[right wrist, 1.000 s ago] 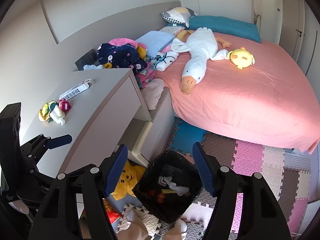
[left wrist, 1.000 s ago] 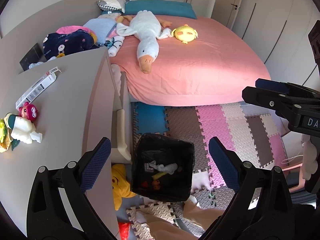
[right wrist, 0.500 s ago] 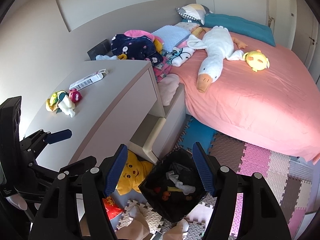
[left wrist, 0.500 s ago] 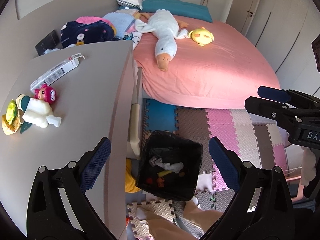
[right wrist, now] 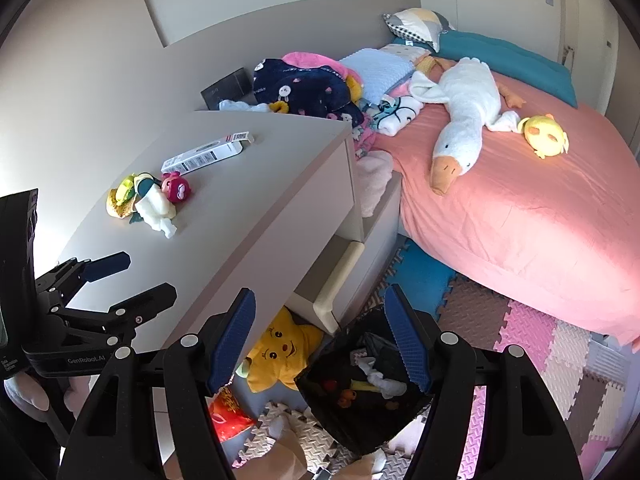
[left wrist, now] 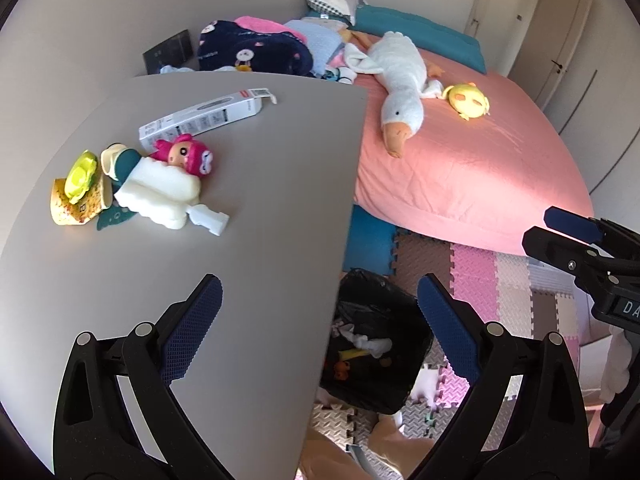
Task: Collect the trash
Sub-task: 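Move both tools back over the desk toward the white foam and pink doll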
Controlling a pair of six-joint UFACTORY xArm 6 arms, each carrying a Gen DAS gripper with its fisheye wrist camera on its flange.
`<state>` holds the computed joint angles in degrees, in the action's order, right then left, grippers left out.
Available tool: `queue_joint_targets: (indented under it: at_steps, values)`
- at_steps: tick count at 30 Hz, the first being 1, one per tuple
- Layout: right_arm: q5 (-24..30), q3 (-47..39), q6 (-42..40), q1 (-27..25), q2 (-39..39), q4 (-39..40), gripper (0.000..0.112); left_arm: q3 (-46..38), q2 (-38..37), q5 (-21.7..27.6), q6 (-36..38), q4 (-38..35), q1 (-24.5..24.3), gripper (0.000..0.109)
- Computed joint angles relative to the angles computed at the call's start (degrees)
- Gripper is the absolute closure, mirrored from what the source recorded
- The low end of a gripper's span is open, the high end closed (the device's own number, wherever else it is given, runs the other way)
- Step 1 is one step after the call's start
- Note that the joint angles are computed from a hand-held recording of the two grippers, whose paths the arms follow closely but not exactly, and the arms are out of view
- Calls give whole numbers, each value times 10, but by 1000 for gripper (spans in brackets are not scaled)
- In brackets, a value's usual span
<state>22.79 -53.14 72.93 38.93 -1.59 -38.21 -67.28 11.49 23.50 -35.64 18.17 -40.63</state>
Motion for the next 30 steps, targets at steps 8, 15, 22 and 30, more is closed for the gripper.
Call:
queue_joint_targets:
  at_steps: [8, 15, 22, 30]
  values:
    - [-14, -78, -41, -2, 70, 17, 44, 2, -5, 9, -57, 31, 40, 14]
    - [-26, -143, -91, -7, 127, 49, 44, -15, 4, 28, -100, 53, 72, 14]
    - [-24, -200, -147, -10, 173, 91, 44, -45, 26, 46, -127, 50, 98, 14]
    - [-15, -262, -203, -9, 221, 135, 44, -95, 75, 62, -130, 16, 125, 14]
